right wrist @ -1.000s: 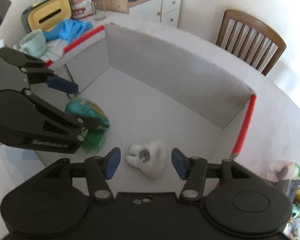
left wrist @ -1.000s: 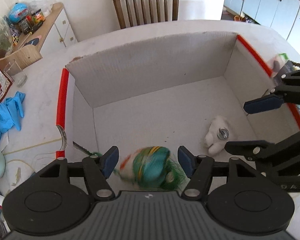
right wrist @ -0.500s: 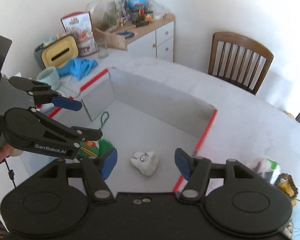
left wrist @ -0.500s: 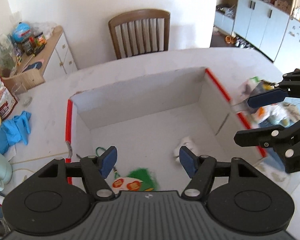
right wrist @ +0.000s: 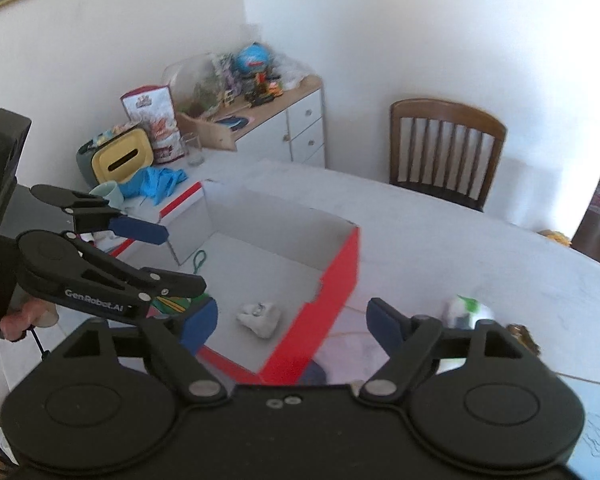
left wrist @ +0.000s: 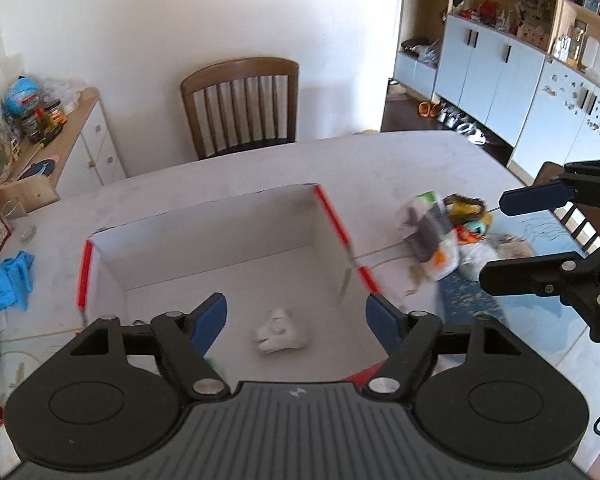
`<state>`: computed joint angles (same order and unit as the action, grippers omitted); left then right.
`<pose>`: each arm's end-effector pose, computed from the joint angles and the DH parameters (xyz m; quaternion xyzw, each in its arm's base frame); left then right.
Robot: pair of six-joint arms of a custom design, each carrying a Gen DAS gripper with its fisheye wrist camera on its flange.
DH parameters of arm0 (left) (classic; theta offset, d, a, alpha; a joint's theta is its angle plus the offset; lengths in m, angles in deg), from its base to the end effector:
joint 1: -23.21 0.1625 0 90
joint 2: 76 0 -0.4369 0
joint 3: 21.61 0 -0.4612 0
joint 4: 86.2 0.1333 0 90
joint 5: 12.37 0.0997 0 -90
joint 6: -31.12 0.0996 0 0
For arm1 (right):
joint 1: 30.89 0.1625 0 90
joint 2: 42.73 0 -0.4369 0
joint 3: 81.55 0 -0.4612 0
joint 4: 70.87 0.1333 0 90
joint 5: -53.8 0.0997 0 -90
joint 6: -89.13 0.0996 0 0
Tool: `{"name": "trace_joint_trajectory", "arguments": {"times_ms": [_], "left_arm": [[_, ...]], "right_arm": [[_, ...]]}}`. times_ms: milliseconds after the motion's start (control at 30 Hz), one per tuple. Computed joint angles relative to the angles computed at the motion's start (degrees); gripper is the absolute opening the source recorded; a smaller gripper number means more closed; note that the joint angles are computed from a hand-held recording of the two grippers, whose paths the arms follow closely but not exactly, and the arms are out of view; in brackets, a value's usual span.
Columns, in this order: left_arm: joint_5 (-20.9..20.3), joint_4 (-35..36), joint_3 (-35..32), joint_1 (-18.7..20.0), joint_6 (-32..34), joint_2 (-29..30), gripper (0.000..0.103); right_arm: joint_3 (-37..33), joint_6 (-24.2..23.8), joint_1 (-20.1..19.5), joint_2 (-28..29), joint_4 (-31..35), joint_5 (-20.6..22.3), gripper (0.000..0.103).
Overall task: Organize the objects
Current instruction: 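Return both grippers to the remaining items on the table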
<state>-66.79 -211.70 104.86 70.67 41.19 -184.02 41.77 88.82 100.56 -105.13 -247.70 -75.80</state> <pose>-0.1440 -0.4398 0.3838 0.3767 0.8642 -0.2200 0.2506 0.4163 -0.3659 0.1212 0.2559 -0.8838 0.3135 0.2350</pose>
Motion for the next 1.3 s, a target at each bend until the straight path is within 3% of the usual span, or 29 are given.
{"name": "trace_joint_trajectory", "arguments": {"times_ms": [533, 733, 967, 1300], "left_arm": [[-0.36, -3.64, 7.78, -9.75, -10.15, 0.59, 0.086], [-1.58, -7.29, 9.68, -11.57, -14.35, 2.91, 0.086], [-0.68, -12.49, 10.63, -13.17, -16.84, 8.19, 0.086], [0.47, -22.03, 9.95, -12.42, -16.91, 18.69, 0.086]], "right_arm": [[16.91, 3.30, -1.72, -15.54, -10.39, -6.68, 0.102], [22.70, 3.86, -3.46, -21.82, -11.30, -9.25, 0.102], [26.94, 0.97, -6.66, -26.31, -11.68, -11.94, 0.102], [29.84, -6.32, -14.50, -28.37, -15.95, -7.40, 0.102]]}}
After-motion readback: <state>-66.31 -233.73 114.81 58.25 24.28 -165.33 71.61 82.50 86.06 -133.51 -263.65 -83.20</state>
